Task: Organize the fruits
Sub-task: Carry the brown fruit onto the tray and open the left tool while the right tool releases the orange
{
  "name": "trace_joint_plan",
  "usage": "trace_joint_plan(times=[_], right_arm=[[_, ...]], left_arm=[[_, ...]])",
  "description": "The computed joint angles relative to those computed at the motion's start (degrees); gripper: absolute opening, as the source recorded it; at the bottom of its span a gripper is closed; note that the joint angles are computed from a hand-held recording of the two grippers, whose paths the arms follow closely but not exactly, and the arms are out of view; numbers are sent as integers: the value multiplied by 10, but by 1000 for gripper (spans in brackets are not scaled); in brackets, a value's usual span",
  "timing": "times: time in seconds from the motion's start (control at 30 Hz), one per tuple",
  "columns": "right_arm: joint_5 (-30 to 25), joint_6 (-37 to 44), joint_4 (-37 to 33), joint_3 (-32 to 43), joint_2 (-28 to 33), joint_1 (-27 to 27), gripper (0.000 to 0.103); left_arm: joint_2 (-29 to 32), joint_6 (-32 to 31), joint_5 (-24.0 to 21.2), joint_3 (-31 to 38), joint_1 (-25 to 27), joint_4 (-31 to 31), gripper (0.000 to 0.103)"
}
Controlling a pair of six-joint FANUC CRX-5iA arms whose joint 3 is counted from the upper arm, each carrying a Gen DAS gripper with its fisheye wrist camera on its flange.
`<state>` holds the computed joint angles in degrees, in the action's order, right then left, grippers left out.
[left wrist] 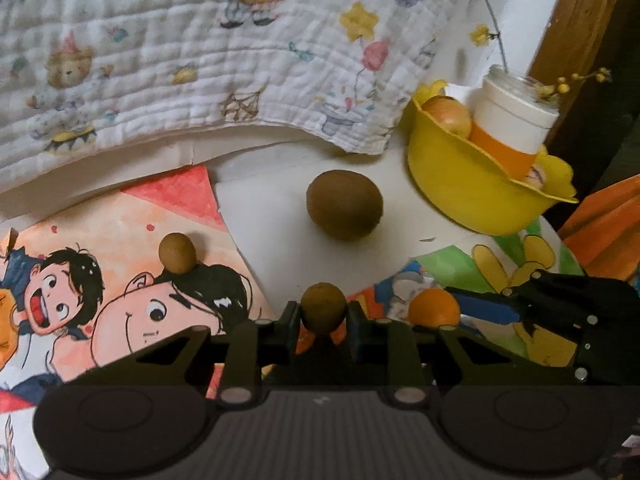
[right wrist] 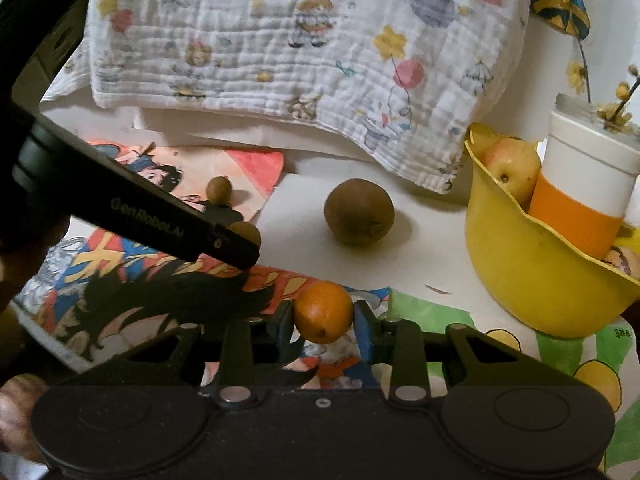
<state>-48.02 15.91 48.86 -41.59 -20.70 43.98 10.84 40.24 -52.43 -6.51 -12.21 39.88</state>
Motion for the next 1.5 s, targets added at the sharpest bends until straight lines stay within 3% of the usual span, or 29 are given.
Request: trace_joint_plan(times=[0.27,0.6,1.0,1.23,1.5], right_arm=[[-66,-16,4,-16,-58,81,34],[-190,-13,-29,-16,-121,244,34],[-324,-90,-56,-13,-152,426,34],[-366,-108,-78,-7,-162,490,34],[-385,-107,-94,-4,-161,517,35]], left_arm=[[-51,-32,-40,-38,24,20,27],[-130,-97,-86,-118,58,34,27],[-203,-144,-135,-182,68,8,27],[-230,-160,-154,-194,59,-25,27],[-249,-164,-145,-196,36,-66,27]])
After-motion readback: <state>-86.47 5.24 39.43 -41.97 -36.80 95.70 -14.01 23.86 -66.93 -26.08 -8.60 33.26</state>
